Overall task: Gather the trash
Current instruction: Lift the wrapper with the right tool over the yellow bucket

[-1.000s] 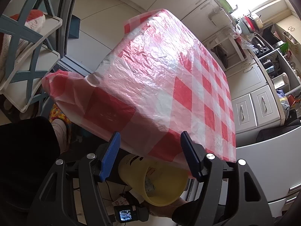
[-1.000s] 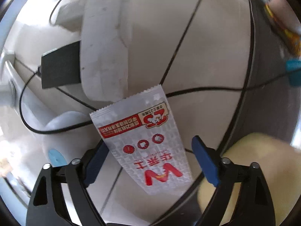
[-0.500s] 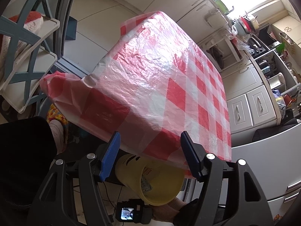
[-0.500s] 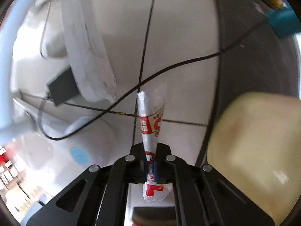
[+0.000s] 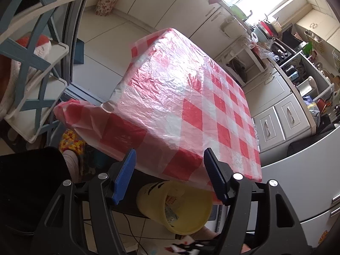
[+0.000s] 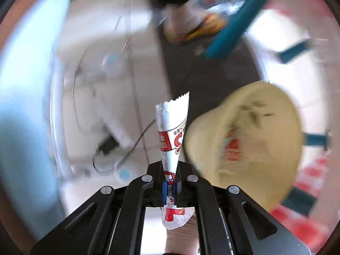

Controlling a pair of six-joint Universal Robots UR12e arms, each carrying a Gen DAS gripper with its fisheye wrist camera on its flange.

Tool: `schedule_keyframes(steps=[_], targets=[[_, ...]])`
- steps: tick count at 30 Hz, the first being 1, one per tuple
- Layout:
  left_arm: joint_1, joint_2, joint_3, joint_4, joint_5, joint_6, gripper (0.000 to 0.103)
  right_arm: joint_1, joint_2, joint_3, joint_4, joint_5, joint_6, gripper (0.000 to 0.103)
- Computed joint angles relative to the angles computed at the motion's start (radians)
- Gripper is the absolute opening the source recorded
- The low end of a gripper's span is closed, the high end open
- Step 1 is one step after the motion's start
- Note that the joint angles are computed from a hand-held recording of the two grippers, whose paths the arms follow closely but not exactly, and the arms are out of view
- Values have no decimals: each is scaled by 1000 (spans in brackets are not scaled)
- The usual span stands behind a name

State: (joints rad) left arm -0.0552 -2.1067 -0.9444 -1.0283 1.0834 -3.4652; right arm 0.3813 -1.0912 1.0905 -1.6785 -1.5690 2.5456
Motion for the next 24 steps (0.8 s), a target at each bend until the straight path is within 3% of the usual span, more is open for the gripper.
schedule_keyframes(steps=[3,6,9,14,18,24], targets=[[-10,0,6,-20,16,59,62,-31,-37,-7,-90,71,174,4],[-32,0,17,-57,43,173,63,-63,-81,26,-280,155,419,4],[-52,14,5,-57,70,257,63,-78,-133,110,-476,175,597,4],[-73,60,-39,1,87,288,63,-83,-171,161,-664,128,752,4],[-90,96,-75,47,115,307,64,-97,-168,176,-715,109,828,4],[-118,131,-112,89,176,351,66,-111,-123,125,-642,38,962,5]])
